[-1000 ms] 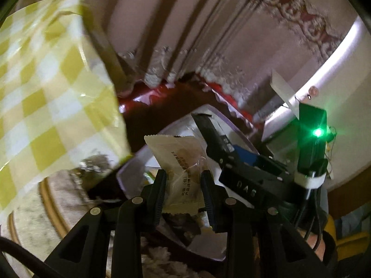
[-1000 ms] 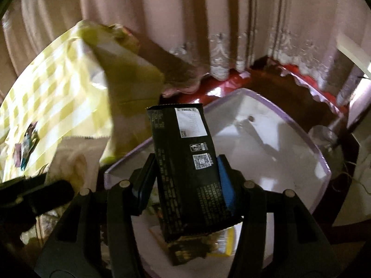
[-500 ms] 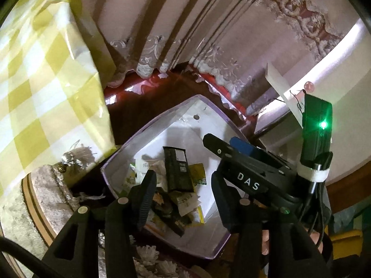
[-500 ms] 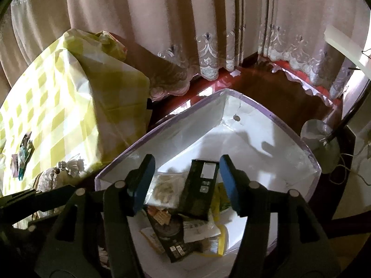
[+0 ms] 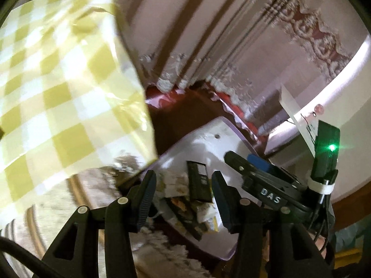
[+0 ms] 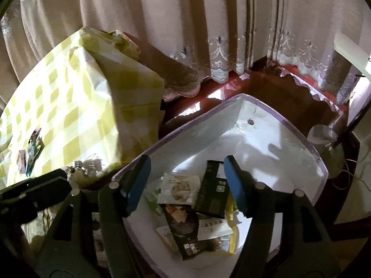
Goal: Organize snacks
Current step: 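Move both empty tools back over the remaining snacks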
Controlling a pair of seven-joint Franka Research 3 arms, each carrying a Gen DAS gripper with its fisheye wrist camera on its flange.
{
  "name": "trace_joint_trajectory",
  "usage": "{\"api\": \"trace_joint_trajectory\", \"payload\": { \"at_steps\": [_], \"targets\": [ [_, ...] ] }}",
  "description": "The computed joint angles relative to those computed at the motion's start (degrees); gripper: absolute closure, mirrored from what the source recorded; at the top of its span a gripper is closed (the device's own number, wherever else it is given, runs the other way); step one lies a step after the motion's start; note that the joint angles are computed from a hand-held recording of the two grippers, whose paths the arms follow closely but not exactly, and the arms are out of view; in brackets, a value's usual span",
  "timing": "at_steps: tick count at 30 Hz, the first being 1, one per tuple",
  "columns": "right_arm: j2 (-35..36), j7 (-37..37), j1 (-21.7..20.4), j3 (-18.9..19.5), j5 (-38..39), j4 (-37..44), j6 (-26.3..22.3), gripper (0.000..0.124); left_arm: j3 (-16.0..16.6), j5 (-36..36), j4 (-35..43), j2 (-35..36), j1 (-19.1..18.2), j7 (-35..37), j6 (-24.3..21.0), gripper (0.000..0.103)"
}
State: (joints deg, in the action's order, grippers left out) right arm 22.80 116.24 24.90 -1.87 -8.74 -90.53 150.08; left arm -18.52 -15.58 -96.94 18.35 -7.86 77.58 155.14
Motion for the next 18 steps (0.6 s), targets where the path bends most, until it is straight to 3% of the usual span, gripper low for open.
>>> {"api": "trace_joint_trajectory", "payload": {
  "at_steps": [18],
  "targets": [
    [5.4, -11.8, 3.6, 5.5, 8.0, 9.0, -2.8, 0.051, 8.2, 2.6, -23.9, -16.7, 3.2, -15.5, 11.1, 0.052]
  ]
}}
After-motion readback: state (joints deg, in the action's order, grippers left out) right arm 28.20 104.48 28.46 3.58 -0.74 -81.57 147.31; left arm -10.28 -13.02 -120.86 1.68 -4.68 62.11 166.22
